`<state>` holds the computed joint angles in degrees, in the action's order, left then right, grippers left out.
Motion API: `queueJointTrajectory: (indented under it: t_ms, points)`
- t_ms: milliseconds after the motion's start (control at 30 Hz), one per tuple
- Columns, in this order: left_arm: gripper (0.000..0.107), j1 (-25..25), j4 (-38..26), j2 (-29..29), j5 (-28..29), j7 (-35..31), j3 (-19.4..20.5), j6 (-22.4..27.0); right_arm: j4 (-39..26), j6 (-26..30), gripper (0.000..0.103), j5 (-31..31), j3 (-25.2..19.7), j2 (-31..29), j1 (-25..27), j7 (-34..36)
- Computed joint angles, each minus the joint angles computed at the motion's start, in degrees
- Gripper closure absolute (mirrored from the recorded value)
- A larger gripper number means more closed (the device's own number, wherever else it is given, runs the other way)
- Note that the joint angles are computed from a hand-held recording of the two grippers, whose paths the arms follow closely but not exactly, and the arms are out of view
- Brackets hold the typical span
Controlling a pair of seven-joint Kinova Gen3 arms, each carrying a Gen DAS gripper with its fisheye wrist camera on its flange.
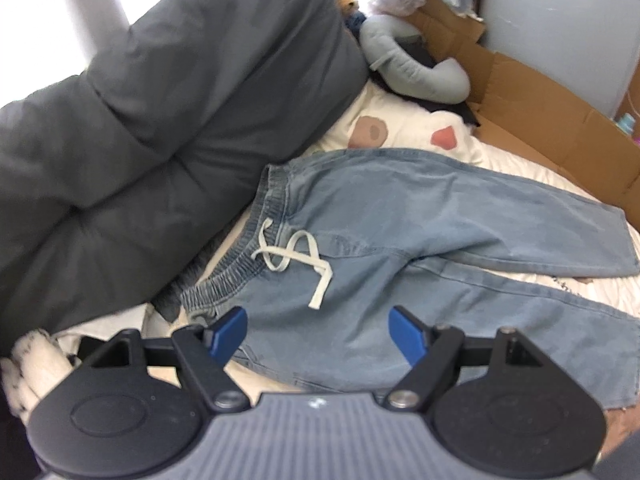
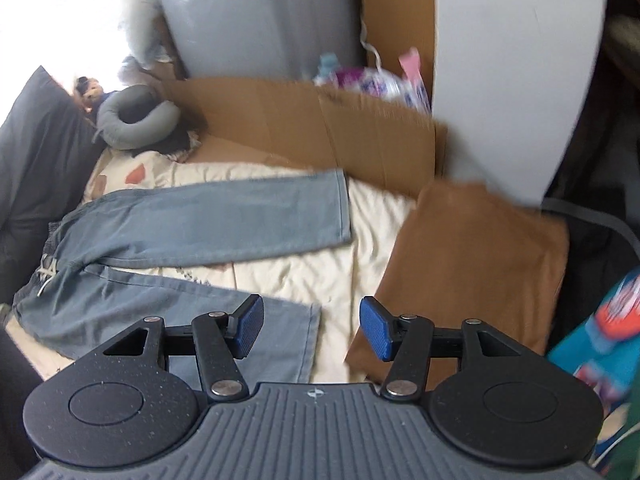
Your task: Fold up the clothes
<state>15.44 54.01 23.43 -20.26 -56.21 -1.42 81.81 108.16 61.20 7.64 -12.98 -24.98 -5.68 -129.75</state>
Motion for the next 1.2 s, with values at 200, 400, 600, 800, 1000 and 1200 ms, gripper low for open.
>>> queueJointTrajectory:
  t_ms: [200,400,600,800,1000,1200]
  points:
    - [0.028,-0.86,7.13,0.06,0.77,3.88,-0.38,-3.99,12.66,-8.92,0.043,-3.21,-5.42,-0.54,1.12,-11.76]
    - [0.028,-1.32,13.93,-0.01,1.57,8.78,-0.52,-7.02,20.01,-15.5,0.043,-5.39,-7.8,3.51,-2.28,-20.4]
    - [0.03,-0.99,23.62,-1.43,1.09,16.12,-0.71,-14.54,27.13,-26.37,0.043,-4.31,-8.92,7.72,-5.96,-26.93]
    - [0.032,-1.87,29.9,-1.39,1.12,21.39,-0.74,-19.97,31.37,-33.74,0.043,-3.58,-7.66,10.56,-7.89,-31.76]
    - [0.053,-4.05,34.78,-0.7,3.24,25.0,-1.38,-25.84,34.2,-40.86,0.043,-1.94,-7.48,14.84,-7.62,-38.0]
    - [0.063,-5.66,38.63,0.1,5.69,27.79,-1.97,-30.85,36.74,-49.22,0.044,2.87,-8.35,19.0,-7.24,-45.35]
